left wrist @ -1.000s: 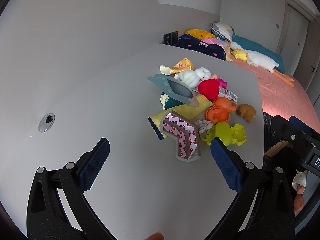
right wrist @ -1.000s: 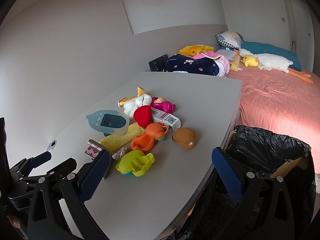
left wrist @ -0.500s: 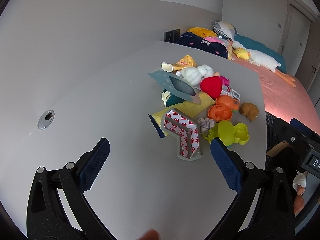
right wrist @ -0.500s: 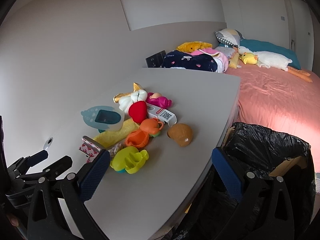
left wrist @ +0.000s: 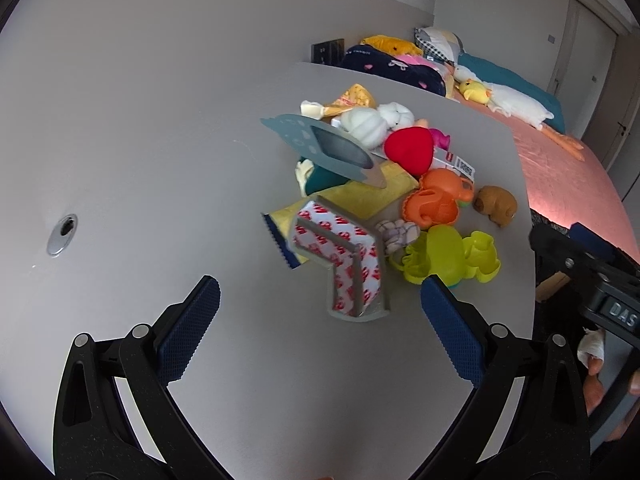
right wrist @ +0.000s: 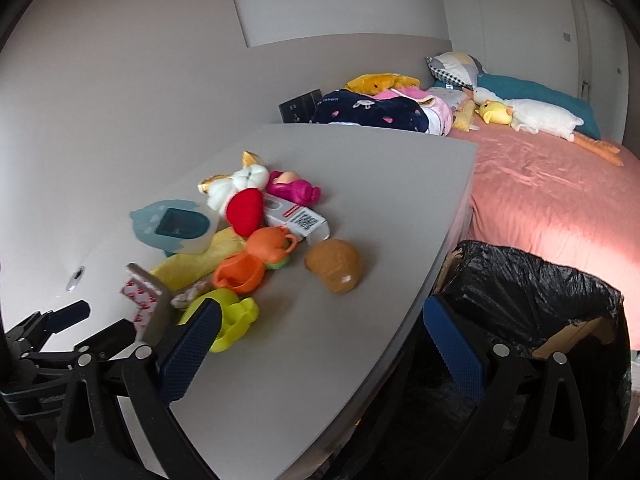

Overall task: Collect trash
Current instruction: 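Grasp the brown plush with the right tool while the left tool grasps the red-white patterned box, then carry the brown plush and red-white box with both tools over the black trash bag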

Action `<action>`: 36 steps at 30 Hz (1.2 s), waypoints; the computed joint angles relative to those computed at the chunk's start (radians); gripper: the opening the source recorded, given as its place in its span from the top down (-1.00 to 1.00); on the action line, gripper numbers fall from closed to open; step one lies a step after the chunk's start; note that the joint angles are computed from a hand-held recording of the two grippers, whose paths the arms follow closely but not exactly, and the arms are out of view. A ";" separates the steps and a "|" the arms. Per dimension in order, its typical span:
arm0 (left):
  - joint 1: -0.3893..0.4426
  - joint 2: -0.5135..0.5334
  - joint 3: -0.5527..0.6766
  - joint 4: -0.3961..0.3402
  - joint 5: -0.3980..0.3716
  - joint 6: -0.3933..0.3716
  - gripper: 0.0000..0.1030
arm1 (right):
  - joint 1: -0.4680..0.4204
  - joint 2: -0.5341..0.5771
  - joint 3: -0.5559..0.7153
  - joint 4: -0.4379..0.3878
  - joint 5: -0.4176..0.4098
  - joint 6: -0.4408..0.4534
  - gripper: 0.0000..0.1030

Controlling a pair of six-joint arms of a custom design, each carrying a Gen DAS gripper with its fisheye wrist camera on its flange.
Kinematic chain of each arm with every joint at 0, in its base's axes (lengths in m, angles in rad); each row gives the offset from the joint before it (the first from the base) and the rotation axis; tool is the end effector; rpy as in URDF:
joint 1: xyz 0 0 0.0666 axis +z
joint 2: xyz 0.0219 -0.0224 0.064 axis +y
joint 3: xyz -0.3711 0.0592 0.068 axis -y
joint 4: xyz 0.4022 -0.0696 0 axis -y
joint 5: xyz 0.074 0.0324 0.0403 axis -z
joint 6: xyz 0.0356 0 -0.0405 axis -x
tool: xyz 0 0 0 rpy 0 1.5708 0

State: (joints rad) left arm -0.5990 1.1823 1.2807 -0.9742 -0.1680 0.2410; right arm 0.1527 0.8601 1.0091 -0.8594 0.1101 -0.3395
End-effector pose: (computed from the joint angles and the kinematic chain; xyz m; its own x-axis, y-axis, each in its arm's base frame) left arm 0.3452 -0.2290 0.4554 -0.7276 0.2118 -0.6525 0.3025 0.9527 -0.0281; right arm 0.3089 0.0432 0.4444 -0.6307 0.2378 -0.7387 0.1497 0.9713 0.1849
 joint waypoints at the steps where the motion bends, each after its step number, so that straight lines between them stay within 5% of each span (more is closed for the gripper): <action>1: -0.001 0.006 0.003 0.000 0.001 0.003 -0.66 | -0.006 0.007 0.002 0.004 0.000 0.009 -0.94; 3: 0.006 0.029 0.018 -0.018 0.029 0.013 -0.48 | -0.021 0.031 0.008 0.010 0.001 0.031 -0.83; 16: 0.009 0.091 0.045 -0.023 0.043 0.024 -0.36 | -0.052 0.179 0.067 0.029 0.008 0.136 -0.44; 22: 0.025 0.103 0.047 -0.031 0.072 0.041 -0.11 | -0.042 0.218 0.080 0.025 0.032 0.160 -0.01; 24: 0.026 0.099 0.043 -0.026 0.086 0.033 0.00 | -0.038 0.215 0.076 0.031 0.034 0.167 0.27; 28: 0.016 0.083 0.026 -0.007 0.075 0.015 0.28 | -0.051 0.189 0.062 0.038 -0.027 0.135 0.27; 36: 0.004 0.050 0.020 0.012 0.073 0.013 0.29 | -0.050 0.112 0.051 0.027 -0.057 0.114 0.27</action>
State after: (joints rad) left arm -0.5945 1.2325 1.3007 -0.9617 -0.0952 0.2543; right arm 0.1030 0.9718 1.0598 -0.8324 0.0529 -0.2251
